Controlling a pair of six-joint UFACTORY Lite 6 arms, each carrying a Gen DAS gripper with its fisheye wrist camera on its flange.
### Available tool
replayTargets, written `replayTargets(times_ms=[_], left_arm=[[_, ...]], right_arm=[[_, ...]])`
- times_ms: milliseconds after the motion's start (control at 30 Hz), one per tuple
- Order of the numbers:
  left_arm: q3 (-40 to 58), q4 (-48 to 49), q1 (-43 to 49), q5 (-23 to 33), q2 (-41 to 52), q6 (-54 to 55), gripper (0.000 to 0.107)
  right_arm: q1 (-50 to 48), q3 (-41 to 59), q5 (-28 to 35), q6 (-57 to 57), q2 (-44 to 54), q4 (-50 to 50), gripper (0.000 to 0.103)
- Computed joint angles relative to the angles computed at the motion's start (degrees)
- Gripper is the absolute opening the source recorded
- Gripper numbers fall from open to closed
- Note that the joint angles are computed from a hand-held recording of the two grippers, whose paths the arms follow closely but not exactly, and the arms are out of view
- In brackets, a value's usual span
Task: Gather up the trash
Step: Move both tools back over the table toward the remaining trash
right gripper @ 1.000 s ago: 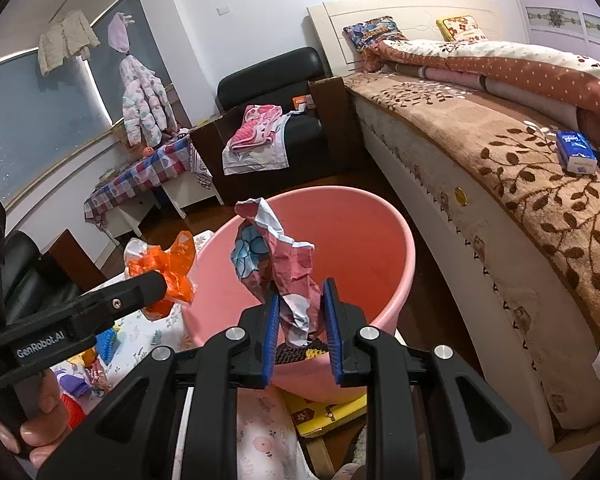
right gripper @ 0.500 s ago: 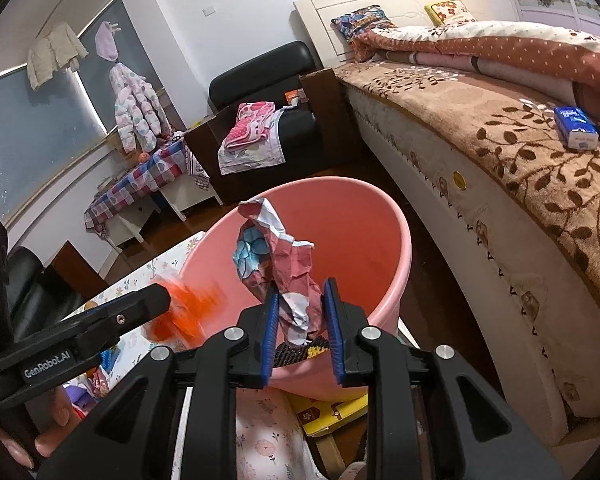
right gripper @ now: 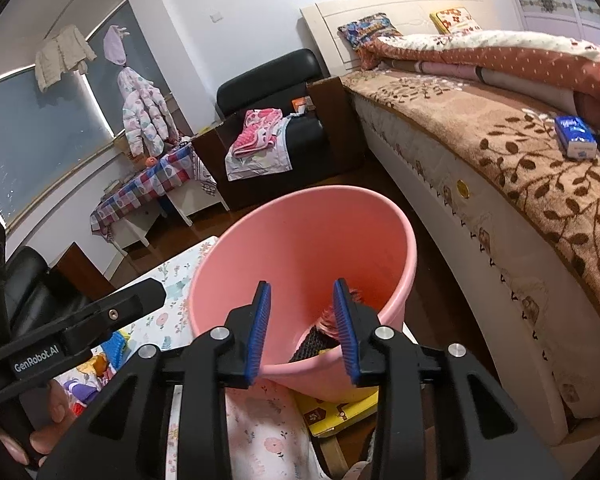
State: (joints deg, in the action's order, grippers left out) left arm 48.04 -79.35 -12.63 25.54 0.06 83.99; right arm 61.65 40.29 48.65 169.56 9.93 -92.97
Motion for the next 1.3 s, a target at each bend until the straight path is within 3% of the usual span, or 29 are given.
replayTargets(times_ms=[567, 933, 1300], left_arm=[[-10.0, 8.8, 13.9, 10.1, -18.4, -3.8, 0.055], [-13.5, 14.0, 33.5, 20.6, -24.0, 1.8, 0.055], [-10.9, 16.5, 56.4, 30.3, -18.1, 12.5, 0.054]], right_arm=[[12.5, 15.4, 11.4, -14.9, 6.1, 12.2, 0.033], [15.7, 27.0, 10.4, -17.3, 15.6, 12.3, 0.033], [16.9, 37.7, 5.9, -24.0, 23.0, 12.9, 0.033]])
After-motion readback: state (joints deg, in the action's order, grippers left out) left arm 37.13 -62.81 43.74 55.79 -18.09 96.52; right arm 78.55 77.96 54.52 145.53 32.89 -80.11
